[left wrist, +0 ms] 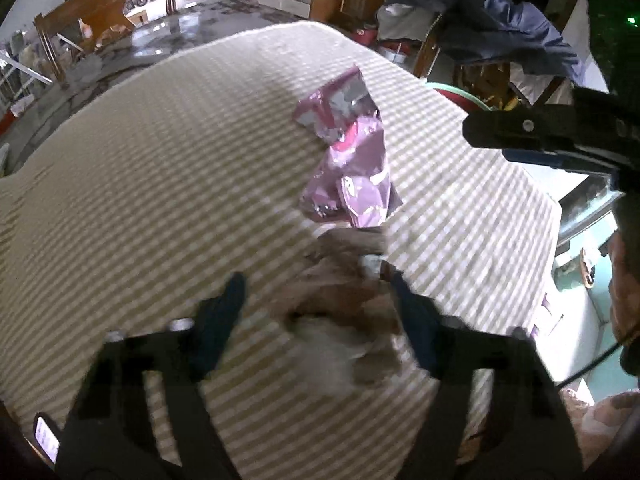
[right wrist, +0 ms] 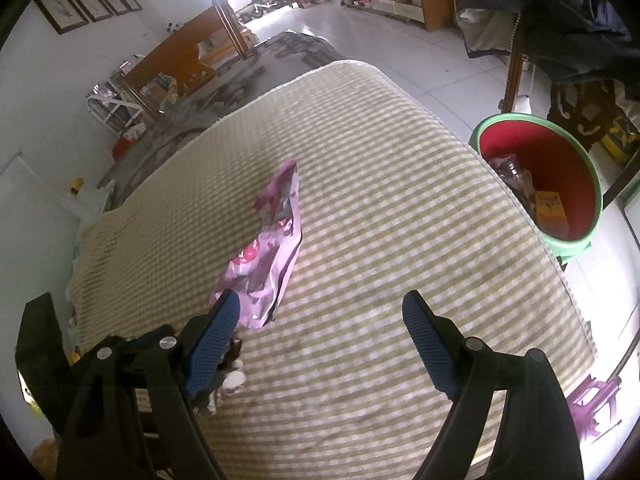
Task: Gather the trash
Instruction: 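Grasp the crumpled paper with the left tool while the right tool grasps the pink wrapper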
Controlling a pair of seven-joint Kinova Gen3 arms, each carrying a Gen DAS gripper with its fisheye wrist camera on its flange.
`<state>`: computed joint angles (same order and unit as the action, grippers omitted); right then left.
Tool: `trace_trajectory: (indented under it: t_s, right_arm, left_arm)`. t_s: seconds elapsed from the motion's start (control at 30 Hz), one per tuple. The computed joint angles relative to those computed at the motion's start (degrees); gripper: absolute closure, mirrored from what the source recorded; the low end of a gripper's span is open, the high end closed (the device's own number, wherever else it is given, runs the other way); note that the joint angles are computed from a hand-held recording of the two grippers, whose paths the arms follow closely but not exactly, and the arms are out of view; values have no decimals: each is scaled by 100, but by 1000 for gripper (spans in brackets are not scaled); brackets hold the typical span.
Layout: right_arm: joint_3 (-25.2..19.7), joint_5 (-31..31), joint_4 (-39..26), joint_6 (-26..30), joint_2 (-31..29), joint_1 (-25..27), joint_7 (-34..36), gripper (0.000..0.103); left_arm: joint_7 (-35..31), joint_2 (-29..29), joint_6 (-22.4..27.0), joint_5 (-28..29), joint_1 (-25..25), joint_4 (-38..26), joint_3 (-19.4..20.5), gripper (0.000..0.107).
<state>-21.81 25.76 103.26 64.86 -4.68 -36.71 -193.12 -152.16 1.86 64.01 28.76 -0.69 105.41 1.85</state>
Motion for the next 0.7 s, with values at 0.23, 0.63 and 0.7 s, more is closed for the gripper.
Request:
trace_trajectory:
  t_s: [0.23,0.63,0.7]
  right_arm:
    - [207,-141,-16,-372,181,79,278,22]
    - [876,-398,-310,-845,998,288,1190,22]
    - [938,-361,-420,-722,1118,225,1279,22]
  left_arm:
    - [122,34,218,30,-251,-137,-157,67]
    - [796,105,2,-221,-681,-310,-378,61]
    - [824,114,13,-206,-730,-316,-372,56]
